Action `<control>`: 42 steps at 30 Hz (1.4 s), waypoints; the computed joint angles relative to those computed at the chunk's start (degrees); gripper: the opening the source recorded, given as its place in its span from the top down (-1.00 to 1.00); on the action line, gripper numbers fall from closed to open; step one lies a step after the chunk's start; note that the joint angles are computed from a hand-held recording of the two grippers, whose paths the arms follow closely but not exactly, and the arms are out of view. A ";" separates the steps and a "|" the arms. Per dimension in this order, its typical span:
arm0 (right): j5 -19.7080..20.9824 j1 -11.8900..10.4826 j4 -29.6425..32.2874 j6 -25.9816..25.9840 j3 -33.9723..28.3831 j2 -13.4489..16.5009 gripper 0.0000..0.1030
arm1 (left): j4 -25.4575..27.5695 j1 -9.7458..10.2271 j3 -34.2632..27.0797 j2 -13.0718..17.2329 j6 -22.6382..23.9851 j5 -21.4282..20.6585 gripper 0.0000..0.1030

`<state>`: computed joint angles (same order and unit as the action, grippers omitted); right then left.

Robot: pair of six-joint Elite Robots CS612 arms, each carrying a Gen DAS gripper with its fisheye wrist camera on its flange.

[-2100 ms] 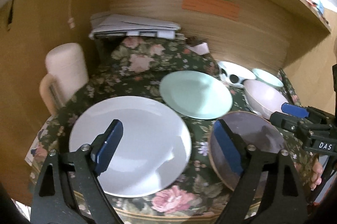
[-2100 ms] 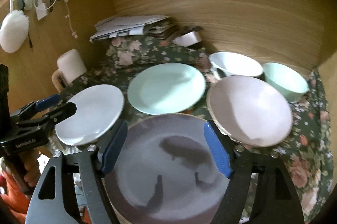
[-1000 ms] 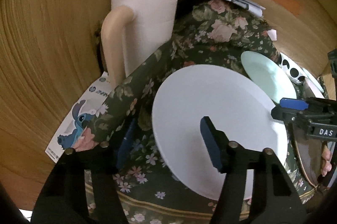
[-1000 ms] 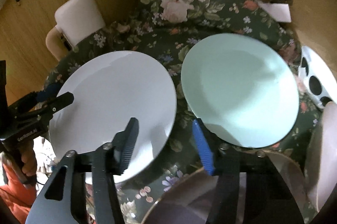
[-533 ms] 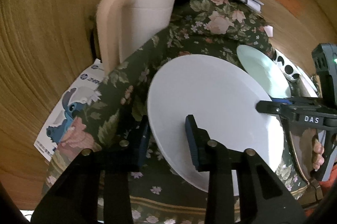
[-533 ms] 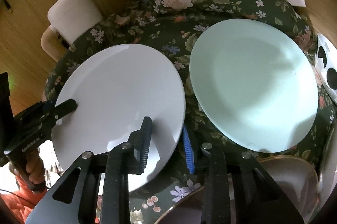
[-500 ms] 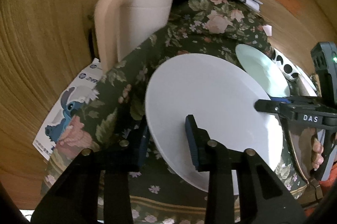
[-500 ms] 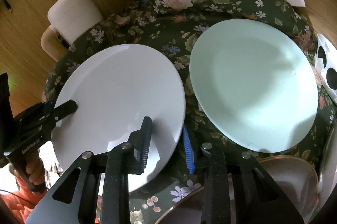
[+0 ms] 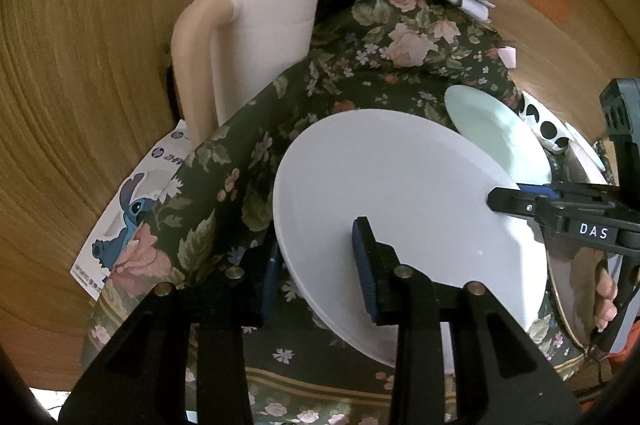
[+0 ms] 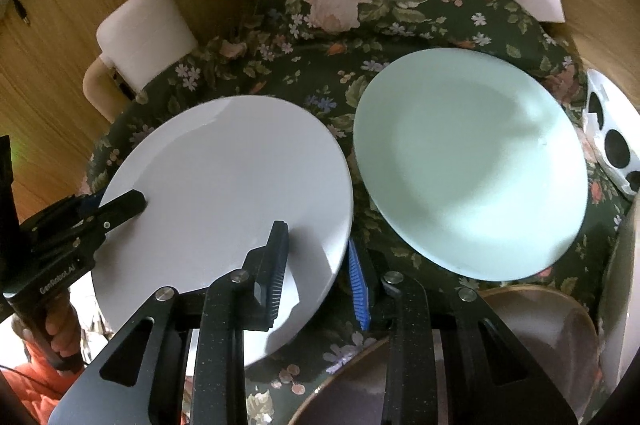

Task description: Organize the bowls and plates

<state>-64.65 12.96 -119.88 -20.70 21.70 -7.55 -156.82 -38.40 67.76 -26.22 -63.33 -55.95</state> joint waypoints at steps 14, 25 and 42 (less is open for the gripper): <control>0.77 -1.62 -11.80 2.97 12.32 -6.52 0.49 | -1.34 -1.07 -2.63 0.59 4.97 3.24 0.33; 0.90 -3.20 -20.69 5.80 21.11 -11.10 0.49 | -3.36 -2.23 -5.48 1.60 9.74 5.39 0.34; -0.23 -5.61 -30.57 9.48 31.06 -15.82 0.49 | -5.22 -3.47 -11.10 4.15 15.89 3.79 0.33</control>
<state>-64.88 7.35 -150.45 -11.22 52.76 -23.37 -162.04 -41.87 56.66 -22.07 -47.43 -52.16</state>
